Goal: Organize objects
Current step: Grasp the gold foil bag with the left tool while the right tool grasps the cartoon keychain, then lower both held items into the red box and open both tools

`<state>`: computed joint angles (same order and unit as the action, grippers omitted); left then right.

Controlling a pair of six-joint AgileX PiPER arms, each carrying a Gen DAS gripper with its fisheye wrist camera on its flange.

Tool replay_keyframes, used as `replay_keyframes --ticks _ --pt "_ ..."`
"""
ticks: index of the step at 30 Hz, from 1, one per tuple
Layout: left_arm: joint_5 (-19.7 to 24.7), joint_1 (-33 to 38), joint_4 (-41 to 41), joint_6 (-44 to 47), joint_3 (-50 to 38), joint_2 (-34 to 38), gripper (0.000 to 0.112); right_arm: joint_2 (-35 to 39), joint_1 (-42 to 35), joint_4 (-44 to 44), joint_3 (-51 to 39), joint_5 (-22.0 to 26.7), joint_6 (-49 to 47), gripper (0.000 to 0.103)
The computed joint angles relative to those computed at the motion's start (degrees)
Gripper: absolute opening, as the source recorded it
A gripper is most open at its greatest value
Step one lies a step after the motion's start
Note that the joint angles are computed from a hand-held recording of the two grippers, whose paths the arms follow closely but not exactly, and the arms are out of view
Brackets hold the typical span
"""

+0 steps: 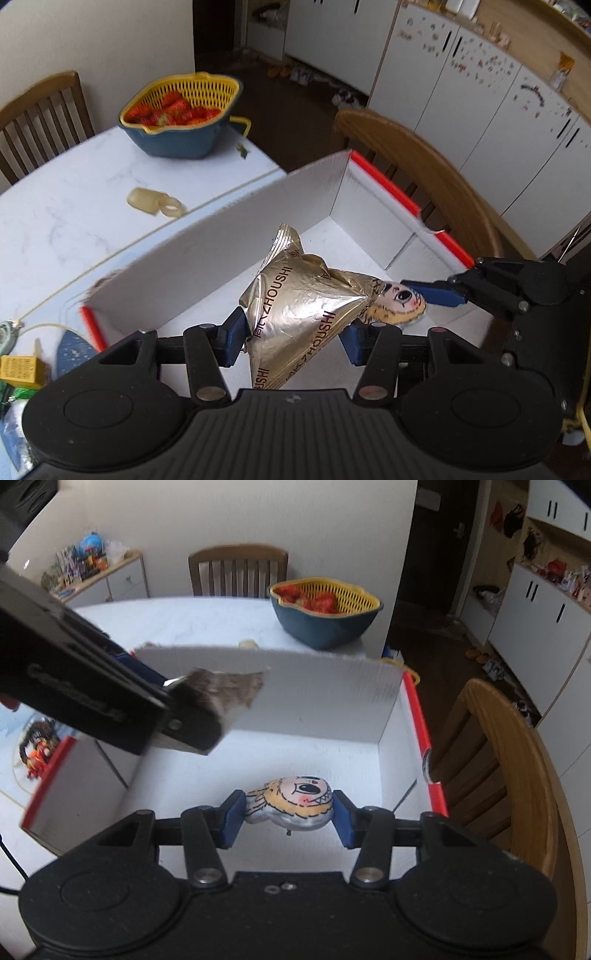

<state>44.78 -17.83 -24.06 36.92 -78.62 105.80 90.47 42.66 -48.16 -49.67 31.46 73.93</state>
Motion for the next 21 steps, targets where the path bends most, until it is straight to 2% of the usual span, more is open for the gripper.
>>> replay_keyframes --ticks 4,10,21 --pt "0.1 -2.9 4.1 -4.4 -3.9 5.0 0.052 1.9 -3.2 6.0 -0.6 -2.9 -8.8 0.048" --pt "0.7 -5.1 7.1 -8.2 -7.9 10.3 0.052 4.3 -6.5 15.0 -2.1 -3.9 -19.1 0.048" --pt "2.1 -6.8 10.3 -12.5 -13.4 15.9 0.052 7.1 -9.3 23.8 -4.0 -2.8 -28.5 0.049"
